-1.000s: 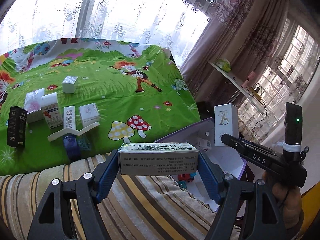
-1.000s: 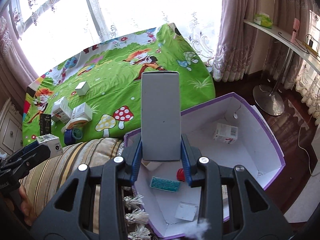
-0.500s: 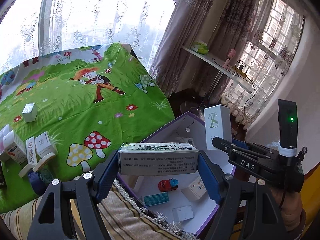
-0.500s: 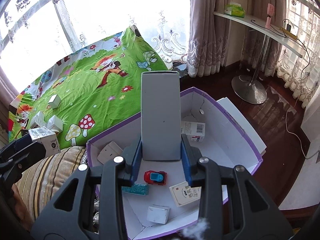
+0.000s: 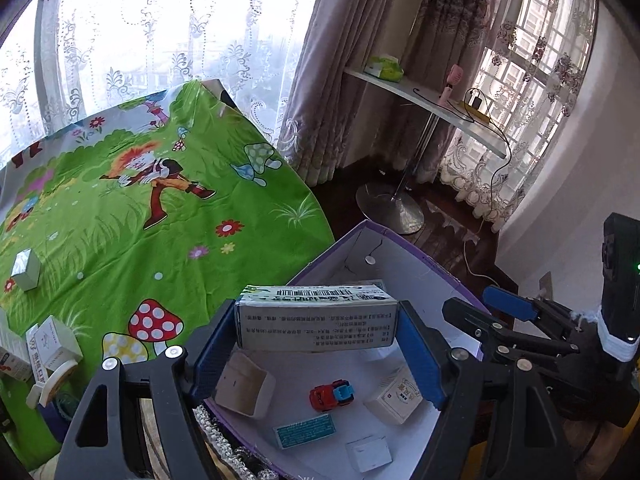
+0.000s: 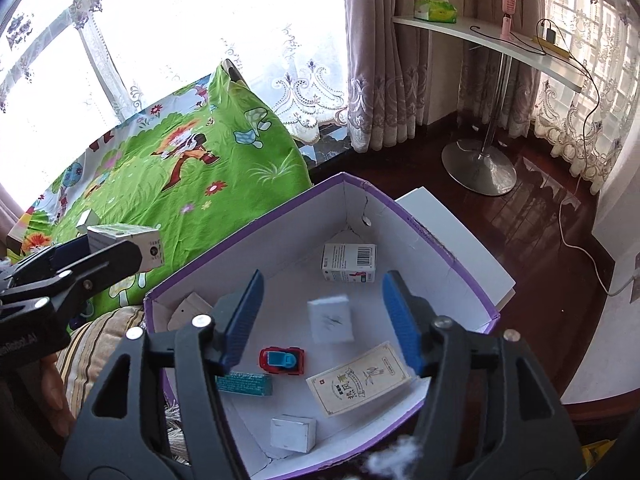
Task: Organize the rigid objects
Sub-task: 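Lower both boxes into the purple box and open both grippers, then withdraw both grippers from the purple box back over the bed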
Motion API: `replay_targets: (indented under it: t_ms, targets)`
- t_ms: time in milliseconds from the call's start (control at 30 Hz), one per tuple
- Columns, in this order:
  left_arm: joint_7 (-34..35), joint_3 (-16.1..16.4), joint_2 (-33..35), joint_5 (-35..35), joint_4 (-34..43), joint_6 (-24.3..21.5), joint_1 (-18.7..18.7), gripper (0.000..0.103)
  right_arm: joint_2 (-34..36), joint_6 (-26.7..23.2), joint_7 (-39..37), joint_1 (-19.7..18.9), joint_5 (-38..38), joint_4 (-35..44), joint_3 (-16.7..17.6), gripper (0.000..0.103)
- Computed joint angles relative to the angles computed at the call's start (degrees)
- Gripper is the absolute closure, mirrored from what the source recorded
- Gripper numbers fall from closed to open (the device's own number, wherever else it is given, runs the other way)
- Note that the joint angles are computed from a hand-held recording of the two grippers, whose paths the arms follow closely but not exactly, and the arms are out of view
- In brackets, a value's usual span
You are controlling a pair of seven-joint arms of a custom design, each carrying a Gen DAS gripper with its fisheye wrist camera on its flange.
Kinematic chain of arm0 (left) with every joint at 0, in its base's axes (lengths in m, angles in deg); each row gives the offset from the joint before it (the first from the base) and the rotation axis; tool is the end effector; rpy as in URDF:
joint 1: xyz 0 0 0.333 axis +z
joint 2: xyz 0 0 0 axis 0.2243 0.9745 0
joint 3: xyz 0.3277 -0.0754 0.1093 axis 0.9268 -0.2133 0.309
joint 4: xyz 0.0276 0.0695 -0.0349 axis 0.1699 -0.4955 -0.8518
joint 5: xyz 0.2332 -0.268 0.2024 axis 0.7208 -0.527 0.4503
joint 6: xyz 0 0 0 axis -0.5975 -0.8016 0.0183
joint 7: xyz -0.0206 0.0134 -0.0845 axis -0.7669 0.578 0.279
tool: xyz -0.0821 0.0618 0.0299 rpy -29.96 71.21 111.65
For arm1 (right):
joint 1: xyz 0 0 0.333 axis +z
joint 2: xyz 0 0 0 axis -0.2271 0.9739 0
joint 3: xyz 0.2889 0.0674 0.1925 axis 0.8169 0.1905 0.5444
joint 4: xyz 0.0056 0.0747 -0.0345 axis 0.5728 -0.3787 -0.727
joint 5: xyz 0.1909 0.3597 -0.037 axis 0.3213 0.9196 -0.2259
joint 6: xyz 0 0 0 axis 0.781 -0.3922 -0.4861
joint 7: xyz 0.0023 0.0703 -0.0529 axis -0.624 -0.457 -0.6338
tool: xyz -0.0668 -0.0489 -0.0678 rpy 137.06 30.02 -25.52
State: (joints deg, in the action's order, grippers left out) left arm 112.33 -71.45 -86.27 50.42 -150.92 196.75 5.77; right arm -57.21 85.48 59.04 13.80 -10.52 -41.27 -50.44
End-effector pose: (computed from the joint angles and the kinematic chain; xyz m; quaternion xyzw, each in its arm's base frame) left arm 0.5122 -0.1311 0.5837 -0.5998 0.7132 -0.3356 0.1377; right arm 0.4892 0.3724 0.5674 -0.6552 0.6729 -0.1809 0.2917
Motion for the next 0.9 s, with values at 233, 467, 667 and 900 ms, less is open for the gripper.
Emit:
replay_targets:
  t_ms: [233,467,667,900]
  targets:
    - [2.9,1.4,-0.3,-4.5,-0.8,1.6,-0.9,0.019,0.2,1.4,0.6,0.0,0.0,0.0,0.0,0.028]
    - [3.9,2.1,0.5,-7.4,0.3,-0.5,-0.8,0.001,0.2,0.4,0.8,0.5,-0.8,0.8,0.2,0.027]
    - [4.6,1.7,-1.9,-6.7,-1.6,0.2,0.5,0.001,0.0,0.5,6.2,0.9,-7.5,1.2,0.4,0.02]
    - [3.1,2.2,-6.8,-1.8,-5.1,1.0,2.8,0.001,0.7,0.4,3.2,1.7,-6.6,3.2,0.9,0.011]
